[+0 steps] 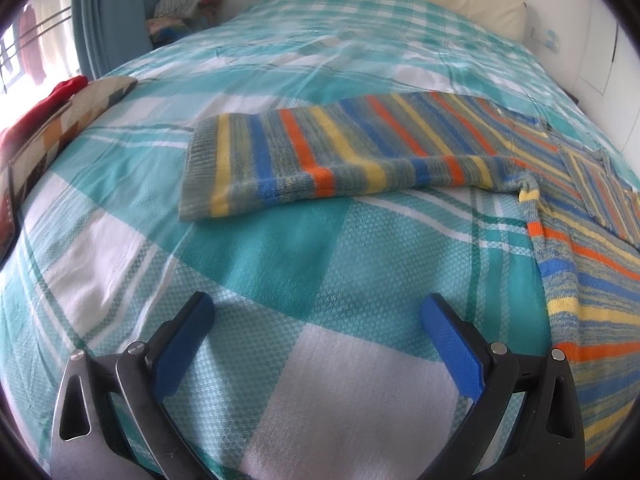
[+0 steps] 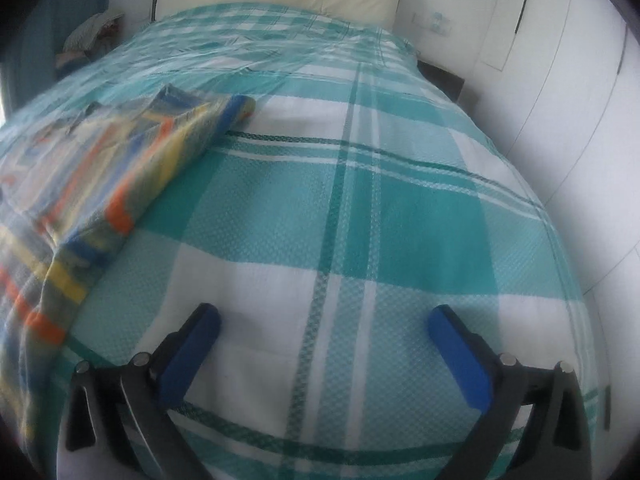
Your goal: Fold small clothes
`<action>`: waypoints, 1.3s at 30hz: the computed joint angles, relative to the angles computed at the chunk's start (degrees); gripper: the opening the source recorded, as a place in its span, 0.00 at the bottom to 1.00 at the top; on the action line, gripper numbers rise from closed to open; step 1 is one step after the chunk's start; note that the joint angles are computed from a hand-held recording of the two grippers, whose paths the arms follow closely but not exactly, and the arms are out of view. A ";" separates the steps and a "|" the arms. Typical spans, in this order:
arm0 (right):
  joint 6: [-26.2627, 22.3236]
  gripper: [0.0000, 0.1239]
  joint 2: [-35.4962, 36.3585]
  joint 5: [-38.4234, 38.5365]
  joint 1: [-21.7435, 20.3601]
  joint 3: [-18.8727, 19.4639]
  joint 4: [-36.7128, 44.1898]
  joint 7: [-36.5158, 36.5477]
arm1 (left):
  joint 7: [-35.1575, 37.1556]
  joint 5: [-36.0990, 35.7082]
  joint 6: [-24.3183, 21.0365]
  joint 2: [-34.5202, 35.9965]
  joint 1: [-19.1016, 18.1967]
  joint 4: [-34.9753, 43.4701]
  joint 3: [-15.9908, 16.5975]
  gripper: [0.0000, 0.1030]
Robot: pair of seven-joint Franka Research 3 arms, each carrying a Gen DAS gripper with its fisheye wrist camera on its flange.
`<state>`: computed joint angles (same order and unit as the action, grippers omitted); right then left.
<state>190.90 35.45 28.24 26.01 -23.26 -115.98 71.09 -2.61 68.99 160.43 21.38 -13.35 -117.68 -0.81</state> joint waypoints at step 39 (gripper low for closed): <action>-2.37 0.83 -3.92 -4.83 -3.66 3.13 -1.97 2.13 | 2.02 -4.08 -2.80 2.07 -1.10 2.40 0.24 1.00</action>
